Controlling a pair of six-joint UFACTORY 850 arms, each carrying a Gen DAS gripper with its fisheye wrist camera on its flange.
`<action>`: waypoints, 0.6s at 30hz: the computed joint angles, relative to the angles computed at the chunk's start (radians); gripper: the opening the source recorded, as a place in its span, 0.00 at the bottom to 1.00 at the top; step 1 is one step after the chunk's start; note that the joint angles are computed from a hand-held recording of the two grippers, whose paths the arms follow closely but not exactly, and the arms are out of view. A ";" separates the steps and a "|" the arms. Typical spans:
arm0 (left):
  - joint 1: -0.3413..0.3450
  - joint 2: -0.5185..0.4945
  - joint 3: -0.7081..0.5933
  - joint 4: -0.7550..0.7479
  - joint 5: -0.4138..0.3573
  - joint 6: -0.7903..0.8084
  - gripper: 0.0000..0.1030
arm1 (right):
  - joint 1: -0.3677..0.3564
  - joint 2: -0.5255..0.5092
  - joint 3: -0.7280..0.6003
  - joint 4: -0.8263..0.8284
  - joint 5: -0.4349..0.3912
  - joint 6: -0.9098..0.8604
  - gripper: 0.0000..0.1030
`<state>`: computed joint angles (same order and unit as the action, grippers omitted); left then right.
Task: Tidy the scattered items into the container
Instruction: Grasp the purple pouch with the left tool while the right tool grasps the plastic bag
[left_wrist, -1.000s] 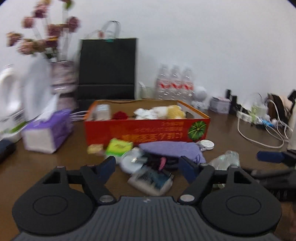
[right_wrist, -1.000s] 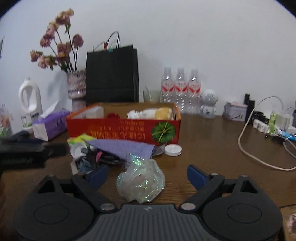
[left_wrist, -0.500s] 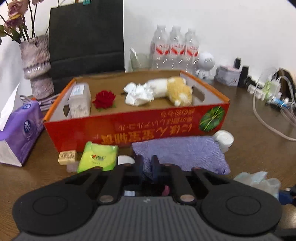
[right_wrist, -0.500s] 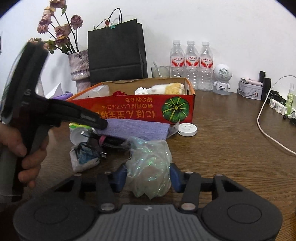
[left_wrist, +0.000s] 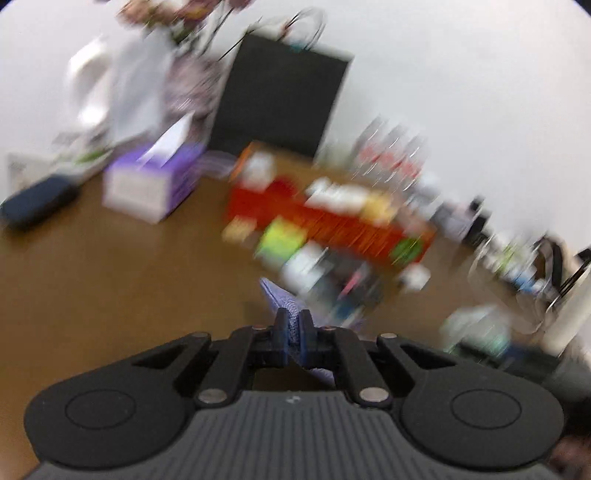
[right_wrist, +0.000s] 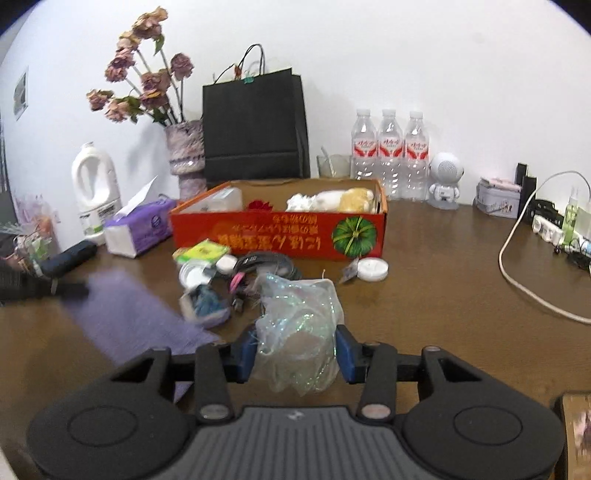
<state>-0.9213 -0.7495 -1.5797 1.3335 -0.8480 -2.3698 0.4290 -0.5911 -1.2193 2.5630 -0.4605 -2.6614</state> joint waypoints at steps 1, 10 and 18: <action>-0.008 -0.005 -0.003 -0.068 -0.017 0.079 0.10 | 0.001 0.007 0.013 -0.010 0.000 0.005 0.42; -0.027 -0.121 -0.172 -0.104 -0.074 0.378 0.86 | 0.026 0.044 0.070 -0.015 -0.013 -0.029 0.43; -0.009 -0.241 -0.322 -0.231 -0.105 0.446 0.81 | 0.028 0.053 0.085 0.007 -0.014 -0.050 0.43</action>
